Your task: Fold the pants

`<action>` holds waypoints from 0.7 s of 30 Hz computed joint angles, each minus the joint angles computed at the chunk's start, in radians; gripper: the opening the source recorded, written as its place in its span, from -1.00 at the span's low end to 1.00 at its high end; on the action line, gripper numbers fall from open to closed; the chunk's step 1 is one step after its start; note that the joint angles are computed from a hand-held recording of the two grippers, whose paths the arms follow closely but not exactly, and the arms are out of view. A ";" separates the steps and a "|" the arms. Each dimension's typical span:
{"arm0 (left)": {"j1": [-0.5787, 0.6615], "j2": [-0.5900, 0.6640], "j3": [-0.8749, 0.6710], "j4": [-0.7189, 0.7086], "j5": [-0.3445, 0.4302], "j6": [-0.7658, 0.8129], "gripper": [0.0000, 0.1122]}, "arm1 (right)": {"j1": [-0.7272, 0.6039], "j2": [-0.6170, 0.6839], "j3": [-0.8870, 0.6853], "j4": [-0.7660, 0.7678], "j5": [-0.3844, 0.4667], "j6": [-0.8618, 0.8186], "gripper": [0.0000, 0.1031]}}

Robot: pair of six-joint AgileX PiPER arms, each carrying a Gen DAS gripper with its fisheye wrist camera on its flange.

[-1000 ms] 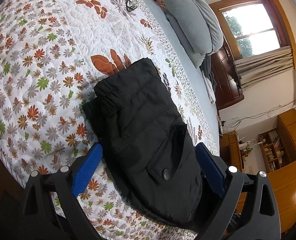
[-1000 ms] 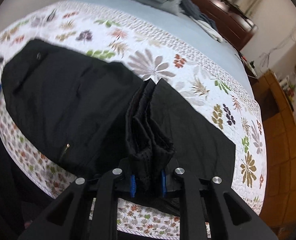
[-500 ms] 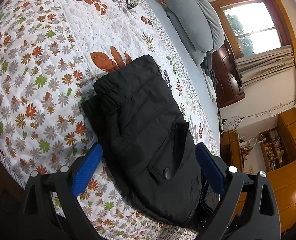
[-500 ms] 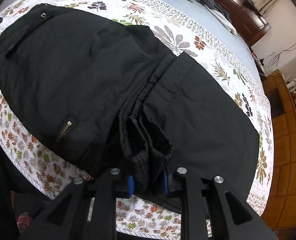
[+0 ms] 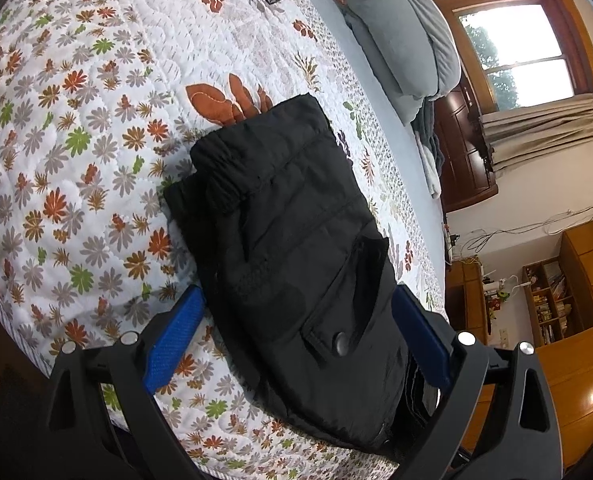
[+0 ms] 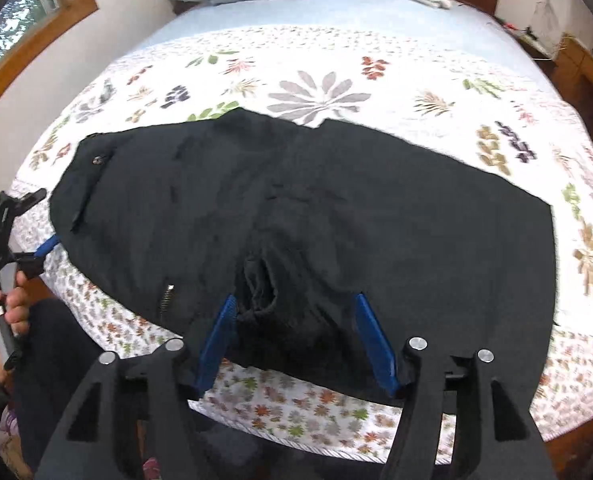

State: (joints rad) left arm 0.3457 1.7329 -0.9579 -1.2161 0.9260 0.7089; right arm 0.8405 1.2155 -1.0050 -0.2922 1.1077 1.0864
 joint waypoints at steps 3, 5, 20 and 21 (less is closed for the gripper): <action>0.002 -0.003 0.003 0.001 -0.009 -0.015 0.68 | -0.027 -0.021 0.023 0.125 -0.117 -0.094 0.22; 0.005 -0.003 0.006 -0.002 -0.011 -0.015 0.68 | 0.010 -0.009 0.004 0.102 -0.086 -0.089 0.24; 0.002 0.000 0.004 0.013 -0.009 -0.031 0.68 | -0.077 0.125 0.026 0.036 -0.040 -0.053 0.26; 0.006 0.004 0.004 0.010 -0.006 -0.030 0.68 | -0.074 0.129 0.028 0.041 -0.051 -0.055 0.26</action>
